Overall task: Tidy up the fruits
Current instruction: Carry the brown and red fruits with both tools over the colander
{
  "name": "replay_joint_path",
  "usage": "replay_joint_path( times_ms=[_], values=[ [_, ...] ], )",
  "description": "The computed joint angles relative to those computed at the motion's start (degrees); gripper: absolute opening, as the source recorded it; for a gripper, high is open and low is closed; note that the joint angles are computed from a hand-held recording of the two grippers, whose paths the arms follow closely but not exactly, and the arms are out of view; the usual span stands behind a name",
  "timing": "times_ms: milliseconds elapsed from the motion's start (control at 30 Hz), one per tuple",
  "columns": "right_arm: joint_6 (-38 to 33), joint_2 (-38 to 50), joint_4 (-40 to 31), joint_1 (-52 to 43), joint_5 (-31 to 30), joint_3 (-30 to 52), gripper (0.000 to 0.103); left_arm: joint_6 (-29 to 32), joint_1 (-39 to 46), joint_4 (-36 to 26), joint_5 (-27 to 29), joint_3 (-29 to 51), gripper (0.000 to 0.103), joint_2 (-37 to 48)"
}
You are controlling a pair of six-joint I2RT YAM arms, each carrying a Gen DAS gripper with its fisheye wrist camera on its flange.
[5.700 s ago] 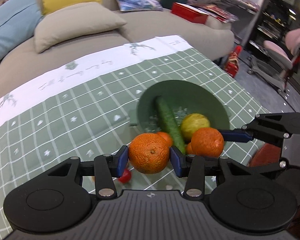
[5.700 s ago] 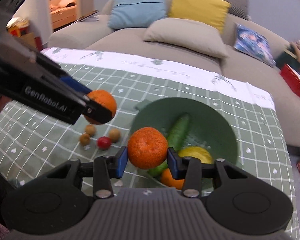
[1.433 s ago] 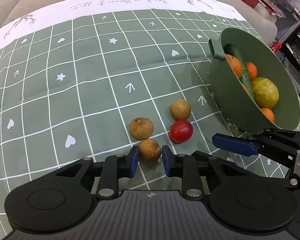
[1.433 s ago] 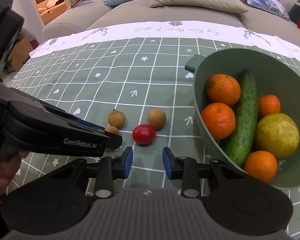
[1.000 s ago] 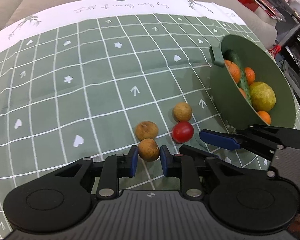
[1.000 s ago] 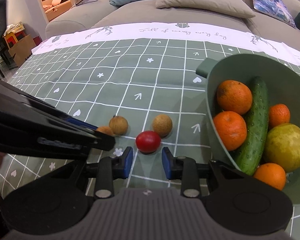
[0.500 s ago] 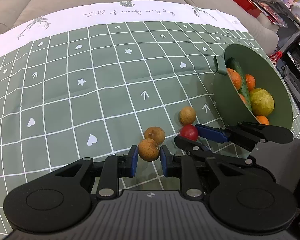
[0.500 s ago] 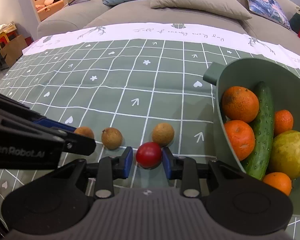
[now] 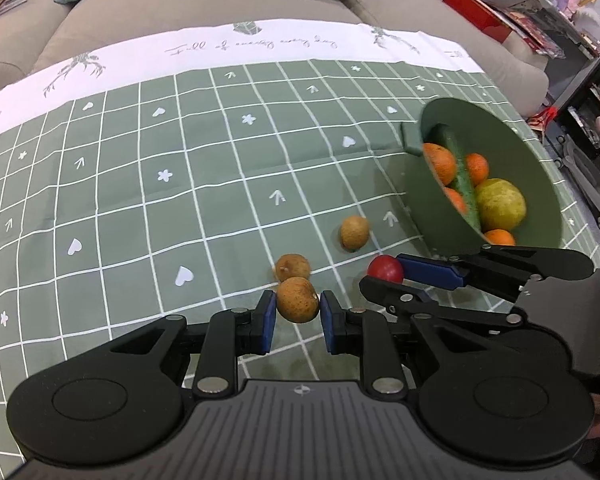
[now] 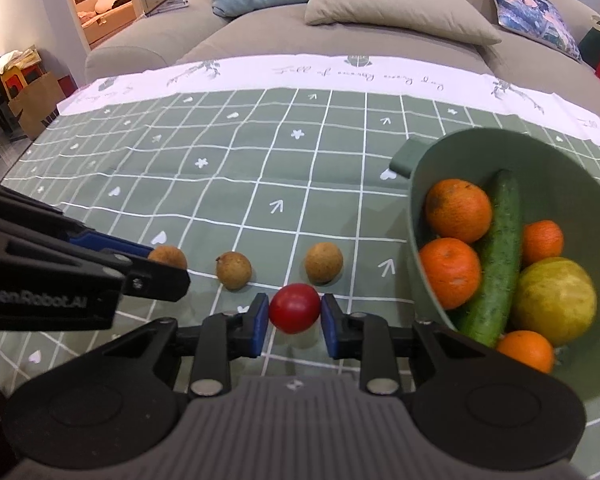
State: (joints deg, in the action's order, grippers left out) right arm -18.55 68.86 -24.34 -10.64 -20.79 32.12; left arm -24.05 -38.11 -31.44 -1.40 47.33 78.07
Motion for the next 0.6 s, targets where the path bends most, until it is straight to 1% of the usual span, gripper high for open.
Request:
replay_joint_path(
  times_ms=[200,367,467,600],
  values=[
    [-4.44,-6.03,-10.87,-6.28,-4.44,3.25,0.024,-2.33,-3.99,-1.04,-1.22,0.14,0.026,-3.13],
    [-10.25,-9.15,-19.70,-13.67,-7.93,6.09,0.024,-3.60,-7.55,-1.63,-1.97,1.58,0.026,-3.77],
    [-14.36,-9.02,-23.80,-19.30,-10.38,8.41,0.024,-3.83,-9.47,-1.45,-1.87,3.31,0.026,-2.92],
    [-20.00,-6.77,-27.94,-26.86,-12.86,12.22,0.024,-2.57,-11.84,-0.95,-2.11,7.02,0.026,0.10]
  ],
)
